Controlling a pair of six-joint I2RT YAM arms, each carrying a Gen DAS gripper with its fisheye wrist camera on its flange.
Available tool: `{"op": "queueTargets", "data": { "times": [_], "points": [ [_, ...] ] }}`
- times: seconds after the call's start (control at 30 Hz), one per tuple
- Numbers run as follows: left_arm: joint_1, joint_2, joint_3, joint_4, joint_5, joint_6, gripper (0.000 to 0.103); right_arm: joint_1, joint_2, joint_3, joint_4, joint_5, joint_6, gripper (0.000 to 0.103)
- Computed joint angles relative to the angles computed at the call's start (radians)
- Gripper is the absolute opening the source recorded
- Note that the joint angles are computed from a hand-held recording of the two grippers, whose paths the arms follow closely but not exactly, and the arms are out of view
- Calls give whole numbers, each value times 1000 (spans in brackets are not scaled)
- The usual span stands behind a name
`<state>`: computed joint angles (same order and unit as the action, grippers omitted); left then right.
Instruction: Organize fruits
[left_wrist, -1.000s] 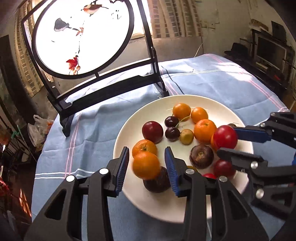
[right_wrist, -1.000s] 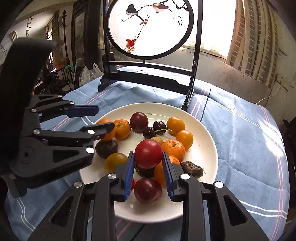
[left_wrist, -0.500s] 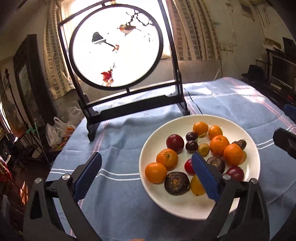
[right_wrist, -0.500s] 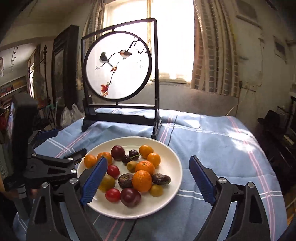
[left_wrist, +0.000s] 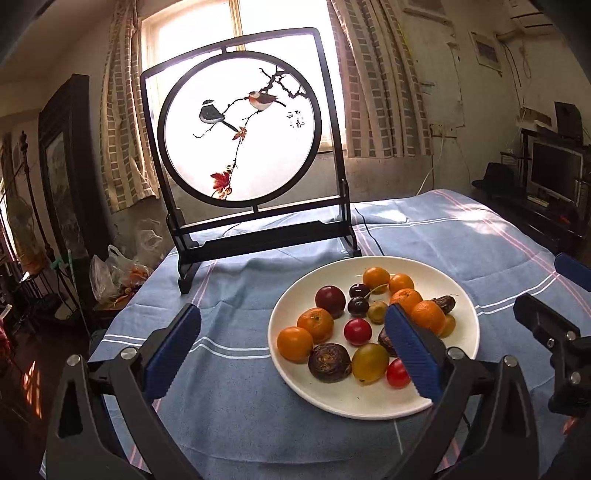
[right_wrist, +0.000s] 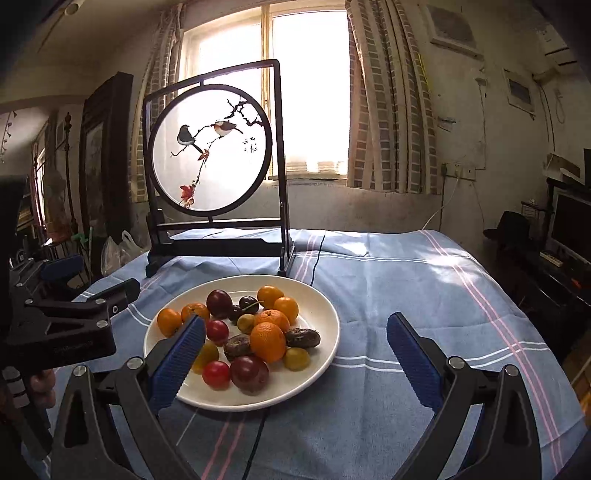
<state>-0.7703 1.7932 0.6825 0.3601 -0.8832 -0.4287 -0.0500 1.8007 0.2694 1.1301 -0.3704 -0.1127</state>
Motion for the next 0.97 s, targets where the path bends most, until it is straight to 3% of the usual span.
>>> {"op": "queueTargets", "data": {
  "times": [0.23,0.57,0.77,0.97],
  "points": [
    [2,7,2,-21,0,-28,98,28,7,-19,30,27,-5,99],
    [21,38,24,-59,-1,-52,98,102,46,-19,57,175,-31,99],
    [5,62,52,-90,-50,-68,98,122,39,-42,89,206,-49,99],
    [15,66,33,-37,-44,-57,98,123,49,-45,112,225,-48,99]
  ]
}}
